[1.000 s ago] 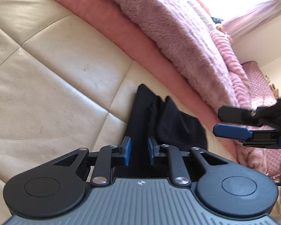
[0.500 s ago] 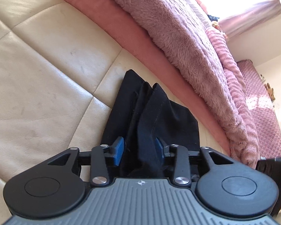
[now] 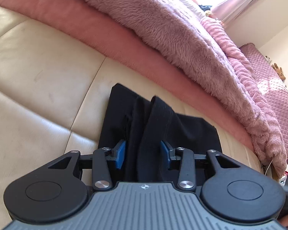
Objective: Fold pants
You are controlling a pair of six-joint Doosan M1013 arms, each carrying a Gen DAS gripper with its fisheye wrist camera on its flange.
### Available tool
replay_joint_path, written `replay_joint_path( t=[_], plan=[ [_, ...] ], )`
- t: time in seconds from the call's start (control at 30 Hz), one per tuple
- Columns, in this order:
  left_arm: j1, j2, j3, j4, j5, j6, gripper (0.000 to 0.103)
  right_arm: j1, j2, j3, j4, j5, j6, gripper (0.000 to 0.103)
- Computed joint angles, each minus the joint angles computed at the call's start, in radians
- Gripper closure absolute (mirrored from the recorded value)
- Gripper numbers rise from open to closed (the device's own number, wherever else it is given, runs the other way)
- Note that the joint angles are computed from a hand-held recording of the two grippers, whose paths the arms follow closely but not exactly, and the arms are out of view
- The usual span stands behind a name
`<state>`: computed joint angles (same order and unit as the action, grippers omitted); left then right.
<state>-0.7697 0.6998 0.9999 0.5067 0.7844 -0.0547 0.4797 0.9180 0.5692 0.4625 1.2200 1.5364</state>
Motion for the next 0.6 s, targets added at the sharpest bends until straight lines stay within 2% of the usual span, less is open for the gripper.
replay_joint_path(
  t=[0.1,0.17,0.27,0.4,0.5,0.6],
  plan=[
    [0.001,0.0,0.011,0.034,-0.031,-0.031,0.063,-0.001,-0.007,0.028,0.022,-0.03,-0.018,0.094],
    [-0.005,0.004,0.005,0.068,-0.02,-0.047,0.076,-0.005,-0.019,0.052,0.033,-0.042,-0.023,0.094],
    [-0.018,0.01,-0.015,0.118,0.012,-0.062,0.085,-0.005,-0.032,0.073,0.043,-0.053,-0.04,0.094],
    [-0.035,0.03,-0.089,0.153,0.088,0.025,0.09,-0.011,-0.061,0.112,0.052,-0.079,-0.066,0.091],
    [-0.045,0.017,-0.112,0.203,0.084,0.055,0.092,-0.018,-0.097,0.157,0.063,-0.12,-0.103,0.091],
    [-0.04,-0.016,-0.067,0.209,0.067,0.023,0.092,-0.022,-0.118,0.177,0.065,-0.145,-0.144,0.09]
  ],
)
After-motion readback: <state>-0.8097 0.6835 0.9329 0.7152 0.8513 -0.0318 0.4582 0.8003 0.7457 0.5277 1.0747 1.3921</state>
